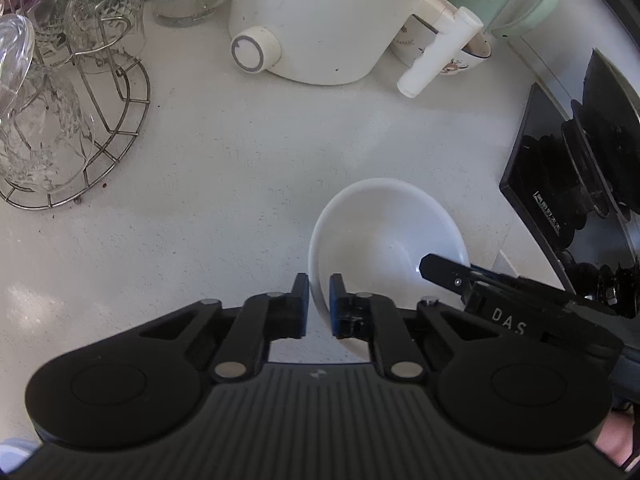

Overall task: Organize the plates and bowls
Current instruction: 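Close the left tool on the white ceramic bowl rim, then lift the white bowl with the left tool and carry it toward the plate stack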

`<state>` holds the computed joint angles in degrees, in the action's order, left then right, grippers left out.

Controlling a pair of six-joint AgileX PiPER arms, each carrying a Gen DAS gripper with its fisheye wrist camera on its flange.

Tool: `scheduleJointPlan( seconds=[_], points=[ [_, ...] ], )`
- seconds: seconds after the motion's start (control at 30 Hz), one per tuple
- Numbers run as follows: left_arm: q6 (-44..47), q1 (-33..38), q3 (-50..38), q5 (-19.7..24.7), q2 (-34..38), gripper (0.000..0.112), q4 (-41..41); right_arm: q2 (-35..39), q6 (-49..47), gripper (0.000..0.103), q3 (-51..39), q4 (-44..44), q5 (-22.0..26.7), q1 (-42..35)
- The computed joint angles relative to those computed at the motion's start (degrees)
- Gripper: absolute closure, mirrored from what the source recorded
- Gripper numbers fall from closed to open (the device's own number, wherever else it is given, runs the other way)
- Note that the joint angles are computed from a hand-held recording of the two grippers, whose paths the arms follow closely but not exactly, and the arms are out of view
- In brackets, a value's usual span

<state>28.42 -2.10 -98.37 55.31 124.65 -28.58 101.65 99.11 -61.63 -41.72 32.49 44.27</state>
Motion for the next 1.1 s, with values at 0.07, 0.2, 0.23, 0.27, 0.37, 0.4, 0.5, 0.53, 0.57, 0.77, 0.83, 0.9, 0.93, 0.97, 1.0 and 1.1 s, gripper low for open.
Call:
scheduleJointPlan(
  seconds=[0.07, 0.2, 0.23, 0.27, 0.37, 0.4, 0.5, 0.53, 0.57, 0.77, 0.83, 0.9, 0.93, 0.97, 1.0, 1.1],
  points=[
    [-0.58, -0.25, 0.66, -0.83, -0.94, 0.100, 0.51, -0.36, -0.13, 0.092, 0.42, 0.21, -0.54, -0.14],
    [-1.94, -0.27, 0.80, -0.20, -2.26, 0.100, 1.21, -1.08, -0.17, 0.092, 0.05, 0.75, 0.39, 0.37],
    [-1.93, -0.15, 1.01, -0.18, -2.65, 0.100, 1.12, -1.22, -0.23, 0.092, -0.19, 0.83, 0.77, 0.53],
    [-1.81, -0.07, 1.35, -0.36, -3.07, 0.100, 1.10, -1.44, -0.08, 0.092, -0.29, 0.83, 0.91, 0.61],
    [-2.09, 0.27, 1.05, 0.55, -3.76, 0.100, 1.32, -2.04, -0.20, 0.092, -0.91, 1.17, 1.74, 0.89],
    [-2.18, 0.39, 0.95, 0.91, -4.03, 0.100, 1.35, -2.31, -0.26, 0.092, -1.12, 1.21, 2.02, 1.01],
    [-1.94, 1.05, 0.40, 2.00, -4.96, 0.100, 0.42, -3.40, -0.03, 0.092, -1.86, 1.37, 3.24, 1.53],
    [-1.97, 1.30, 0.11, 2.51, -5.23, 0.100, 0.15, -3.59, 0.17, 0.092, -2.39, 1.45, 3.99, 1.84],
    [-2.04, 1.37, -0.03, 2.79, -5.49, 0.100, 0.08, -3.84, 0.37, 0.092, -2.83, 1.39, 4.60, 2.10],
    [-2.70, 2.81, -0.60, 4.76, -7.36, 0.099, -0.35, -5.22, -0.01, 0.091, -4.90, 1.42, 6.43, 3.16],
    [-3.19, 3.50, -2.27, 7.23, -7.59, 0.099, 0.10, -5.73, -0.02, 0.091, -5.42, 1.49, 6.86, 3.63],
    [-2.52, 4.39, -2.58, 8.43, -8.74, 0.099, -0.29, -6.67, 0.26, 0.090, -5.61, 2.02, 6.53, 3.96],
    [-2.41, 4.79, -2.84, 9.19, -9.26, 0.099, -0.28, -7.01, -0.02, 0.090, -5.90, 2.31, 6.67, 4.25],
    [-2.30, 5.28, -2.91, 9.86, -9.83, 0.099, -0.54, -7.14, -0.20, 0.090, -6.36, 2.42, 7.04, 4.65],
    [-2.22, 5.75, -3.02, 10.41, -10.27, 0.099, -0.72, -7.33, -0.36, 0.090, -6.75, 2.50, 7.36, 5.00],
    [-2.51, 6.59, -3.05, 11.12, -11.92, 0.099, -0.55, -7.73, -1.26, 0.090, -8.12, 3.07, 8.52, 6.11]
  ],
)
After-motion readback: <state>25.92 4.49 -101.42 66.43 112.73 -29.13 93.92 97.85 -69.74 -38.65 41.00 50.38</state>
